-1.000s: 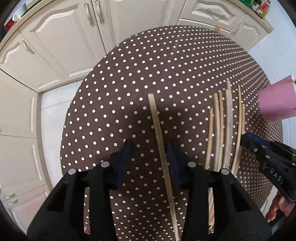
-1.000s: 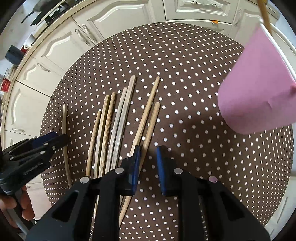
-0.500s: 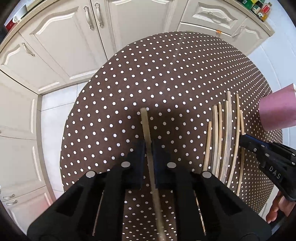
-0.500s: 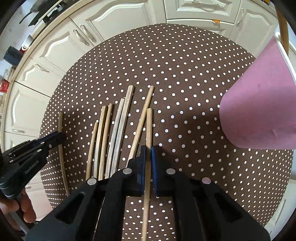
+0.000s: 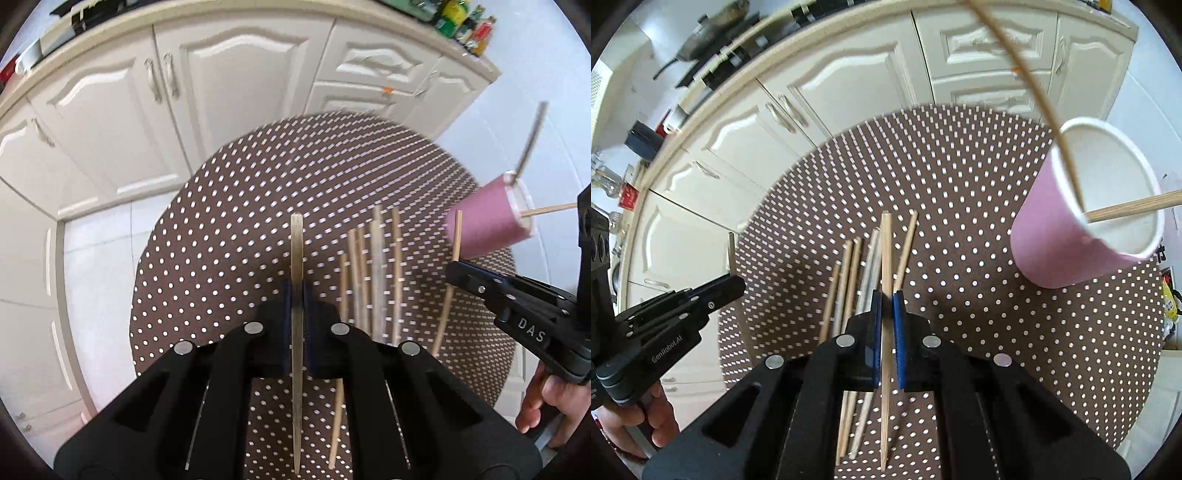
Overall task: Organize utensils
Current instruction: 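Close the right tool on another chopstick while the left tool grasps one, then lift both chopsticks and carry them above the pink cup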
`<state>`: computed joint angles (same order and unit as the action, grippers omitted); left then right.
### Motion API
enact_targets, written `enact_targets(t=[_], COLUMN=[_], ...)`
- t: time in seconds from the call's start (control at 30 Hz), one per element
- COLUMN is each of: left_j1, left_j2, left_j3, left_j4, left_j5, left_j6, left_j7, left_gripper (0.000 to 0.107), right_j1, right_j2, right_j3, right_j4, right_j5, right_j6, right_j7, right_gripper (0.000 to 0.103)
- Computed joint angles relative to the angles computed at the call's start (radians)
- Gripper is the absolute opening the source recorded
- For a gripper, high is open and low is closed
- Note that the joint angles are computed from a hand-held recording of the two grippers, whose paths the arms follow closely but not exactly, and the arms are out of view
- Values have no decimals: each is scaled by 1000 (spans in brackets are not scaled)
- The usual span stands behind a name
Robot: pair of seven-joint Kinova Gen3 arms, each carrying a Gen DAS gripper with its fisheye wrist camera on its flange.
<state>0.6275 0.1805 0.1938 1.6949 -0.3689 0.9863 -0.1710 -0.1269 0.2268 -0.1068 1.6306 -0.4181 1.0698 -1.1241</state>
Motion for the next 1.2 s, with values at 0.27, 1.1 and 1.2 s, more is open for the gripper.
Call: enact_targets(t=[0.27, 1.1, 1.2], left_j1=[52, 164, 187], left_j2=[-96, -46, -3], left_j3=[60, 91, 70], left_j4=[-32, -312, -389], left_j5=[-114, -380, -402], left_j6=[44, 60, 87], left_j7=[74, 54, 1], left_gripper=[6, 6, 6], right_j1=[42, 145, 158], right_j2=[-137, -345, -339], right_j3=[28, 239, 252], right_j4=[43, 31, 10], right_j5=[-99, -270, -292], right_j6=[16, -11, -38], right_j7=[51, 162, 176], right_gripper=[5, 5, 5])
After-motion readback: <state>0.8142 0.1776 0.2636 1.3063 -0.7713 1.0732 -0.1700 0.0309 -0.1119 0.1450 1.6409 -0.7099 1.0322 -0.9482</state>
